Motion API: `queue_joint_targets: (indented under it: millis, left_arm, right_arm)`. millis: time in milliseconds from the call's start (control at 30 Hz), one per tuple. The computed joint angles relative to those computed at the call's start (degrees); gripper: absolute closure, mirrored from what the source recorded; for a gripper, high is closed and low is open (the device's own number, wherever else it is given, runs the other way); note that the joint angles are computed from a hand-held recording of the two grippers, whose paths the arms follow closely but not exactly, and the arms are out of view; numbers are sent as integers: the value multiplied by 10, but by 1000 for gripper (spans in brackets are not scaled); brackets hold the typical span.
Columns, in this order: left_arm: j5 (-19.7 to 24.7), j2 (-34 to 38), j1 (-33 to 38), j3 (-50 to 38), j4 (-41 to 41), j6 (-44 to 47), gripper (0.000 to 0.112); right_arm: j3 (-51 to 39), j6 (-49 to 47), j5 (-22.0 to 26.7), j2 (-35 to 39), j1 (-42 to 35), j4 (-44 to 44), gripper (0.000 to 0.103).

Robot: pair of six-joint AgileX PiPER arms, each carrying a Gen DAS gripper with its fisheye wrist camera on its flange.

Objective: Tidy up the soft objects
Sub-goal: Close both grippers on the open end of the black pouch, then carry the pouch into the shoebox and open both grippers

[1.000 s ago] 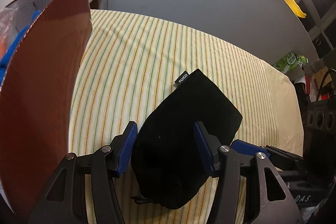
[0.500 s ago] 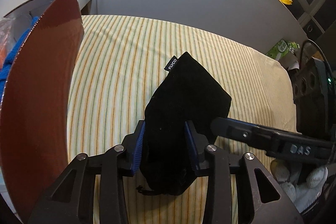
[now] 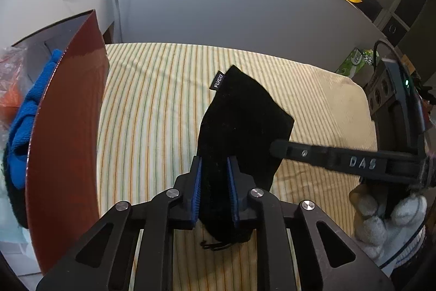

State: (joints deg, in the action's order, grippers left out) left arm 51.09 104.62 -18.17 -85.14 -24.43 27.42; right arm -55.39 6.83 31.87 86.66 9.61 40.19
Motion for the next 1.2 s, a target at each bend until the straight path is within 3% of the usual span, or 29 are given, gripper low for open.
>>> queue_joint_targets:
  millis: [333, 567, 867, 1200]
  left_arm:
    - [5, -30, 13, 10, -41, 26, 98]
    - [28, -62, 52, -4, -78, 51, 98]
    - [63, -91, 148, -23, -133, 101, 98]
    - [107, -93, 271, -47, -163, 146, 98]
  right_arm:
    - [-24, 61, 29, -45, -2, -73, 99]
    - [-102, 122, 66, -57, 24, -141, 99]
    - [-261, 208, 105, 8, 105, -231, 99]
    - [-473, 255, 159, 151, 195, -277, 99]
